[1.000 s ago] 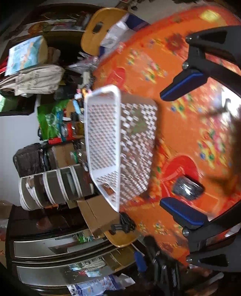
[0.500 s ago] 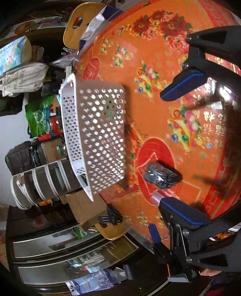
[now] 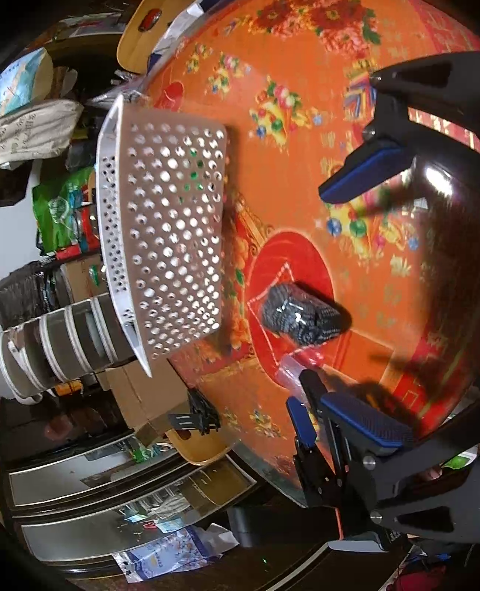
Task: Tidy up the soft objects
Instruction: 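Grasp the clear plastic bag with the left gripper while the right gripper grasps the black mesh ball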
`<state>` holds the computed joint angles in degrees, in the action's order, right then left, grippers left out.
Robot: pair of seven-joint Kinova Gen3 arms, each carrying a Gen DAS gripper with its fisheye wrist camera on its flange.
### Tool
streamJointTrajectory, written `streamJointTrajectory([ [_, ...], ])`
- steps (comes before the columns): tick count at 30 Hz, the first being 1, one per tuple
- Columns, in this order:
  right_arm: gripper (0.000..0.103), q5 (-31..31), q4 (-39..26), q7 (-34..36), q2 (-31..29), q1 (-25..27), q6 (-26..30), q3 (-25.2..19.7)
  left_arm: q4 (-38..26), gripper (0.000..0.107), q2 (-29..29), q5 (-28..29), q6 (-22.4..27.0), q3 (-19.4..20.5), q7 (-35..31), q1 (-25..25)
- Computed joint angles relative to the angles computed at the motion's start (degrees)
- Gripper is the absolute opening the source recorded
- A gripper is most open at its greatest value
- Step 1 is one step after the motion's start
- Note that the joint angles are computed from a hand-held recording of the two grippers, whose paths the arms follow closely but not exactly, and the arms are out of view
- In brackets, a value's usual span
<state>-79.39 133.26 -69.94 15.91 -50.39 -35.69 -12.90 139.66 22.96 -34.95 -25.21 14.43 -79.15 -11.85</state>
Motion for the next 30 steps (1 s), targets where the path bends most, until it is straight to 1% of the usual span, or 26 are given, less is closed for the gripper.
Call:
streamJointTrajectory([
  [2,0.097,0.1,-1.3,1.3,1.1,0.4,1.1,0.3,0.3,0.029,0.5,-1.2,-1.2,0.2,0.4,-1.4],
  [5,0.092,-0.6,-3.3,4.2,2.3,0.7,2.5,1.1,1.0,0.029,0.7,-0.9,-3.5,-1.2,-0.3,-1.7],
  [6,0.091,-0.7,-4.0,5.2,2.7,0.9,3.1,1.3,1.1,0.028,0.7,-1.9,-3.7,-1.0,0.2,-2.5],
  [9,0.083,-2.3,-6.2,8.8,3.9,1.5,4.8,1.9,1.1,0.028,1.0,-4.1,-4.1,-0.8,1.5,-4.0],
  [11,0.079,-4.8,-8.0,12.4,4.9,1.9,5.7,2.2,1.2,0.028,1.2,-5.2,-4.5,-0.8,2.1,-4.8],
  [14,0.072,-6.6,-9.7,14.8,6.1,3.2,6.6,2.0,1.5,0.028,1.1,-6.7,-5.2,-1.1,3.1,-5.8],
  [19,0.062,-8.2,-11.3,17.0,7.6,5.1,8.0,1.5,1.8,0.028,1.0,-8.2,-6.2,-1.9,4.5,-6.6],
  [21,0.060,-9.0,-11.8,18.2,8.0,5.5,8.1,1.3,1.8,0.028,1.0,-8.5,-6.3,-2.1,4.9,-6.6],
  [24,0.054,-9.8,-12.1,19.0,8.4,5.8,7.4,0.9,1.8,0.028,1.2,-8.8,-6.4,-2.3,5.2,-6.5],
  [26,0.050,-9.9,-12.1,19.0,8.5,6.1,7.1,0.5,1.6,0.028,1.3,-8.6,-6.2,-2.5,5.3,-6.1],
  [27,0.045,-10.1,-12.1,19.2,8.6,6.2,6.8,0.4,1.5,0.028,1.3,-8.6,-6.1,-2.5,5.3,-6.0],
  [30,0.044,-8.8,-11.2,18.0,8.2,6.3,6.7,0.2,1.6,0.028,1.2,-8.4,-6.1,-2.5,5.3,-5.8],
])
